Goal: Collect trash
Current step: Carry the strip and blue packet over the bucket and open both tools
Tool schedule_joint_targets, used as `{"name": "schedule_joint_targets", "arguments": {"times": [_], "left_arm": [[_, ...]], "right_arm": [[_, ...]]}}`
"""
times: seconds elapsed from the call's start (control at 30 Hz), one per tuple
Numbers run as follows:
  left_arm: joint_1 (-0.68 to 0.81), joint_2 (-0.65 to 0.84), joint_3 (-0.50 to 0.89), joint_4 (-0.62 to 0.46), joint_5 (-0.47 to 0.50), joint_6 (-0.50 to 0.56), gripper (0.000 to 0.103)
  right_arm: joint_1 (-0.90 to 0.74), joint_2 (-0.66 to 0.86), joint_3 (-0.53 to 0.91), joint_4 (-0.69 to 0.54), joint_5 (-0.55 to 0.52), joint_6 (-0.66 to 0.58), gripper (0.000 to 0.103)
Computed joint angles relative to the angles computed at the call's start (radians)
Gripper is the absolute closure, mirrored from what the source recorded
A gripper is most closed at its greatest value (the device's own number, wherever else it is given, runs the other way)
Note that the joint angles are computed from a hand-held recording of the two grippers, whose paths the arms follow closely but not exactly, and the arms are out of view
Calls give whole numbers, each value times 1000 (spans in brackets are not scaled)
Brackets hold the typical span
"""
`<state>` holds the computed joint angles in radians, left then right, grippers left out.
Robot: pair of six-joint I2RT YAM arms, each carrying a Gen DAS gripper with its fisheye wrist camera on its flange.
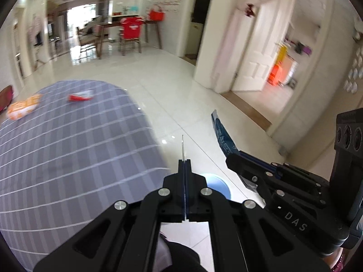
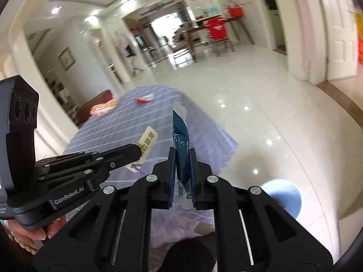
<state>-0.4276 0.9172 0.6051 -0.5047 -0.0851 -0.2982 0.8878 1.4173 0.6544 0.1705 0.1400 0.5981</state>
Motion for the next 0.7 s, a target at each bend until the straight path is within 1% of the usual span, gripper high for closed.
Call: {"name": "schedule_joint_targets", "arguments": {"times": [0.1, 0.2, 0.3, 0.5, 0.6, 0.63, 0.67, 0.7], "left_arm": [[-105, 127, 18, 79, -22, -44, 103], [-172, 294, 58, 168, -10, -71, 103], [-207, 418, 97, 229, 16, -74, 103], [-274, 684, 249, 310, 52, -84, 103], [-302, 769, 295, 365, 52, -79, 100], [-318, 807, 326, 363, 12, -73, 84], [-325, 832, 355, 344, -25, -68, 51], [-328, 848, 362, 349, -46, -67, 39]], "right_arm": [[-70, -78, -117, 32, -19, 22, 92], [-139, -142, -212, 47, -31, 37, 92], [-196, -206, -282, 34, -29, 51, 92], [-364, -351, -417, 3, -83, 42, 92], [-470, -407, -468, -1, -129, 15, 92], [-503, -424, -480, -7, -146, 8, 92], [-537, -431, -492, -6, -170, -2, 92], [-560, -443, -504, -10, -183, -8, 92]]}}
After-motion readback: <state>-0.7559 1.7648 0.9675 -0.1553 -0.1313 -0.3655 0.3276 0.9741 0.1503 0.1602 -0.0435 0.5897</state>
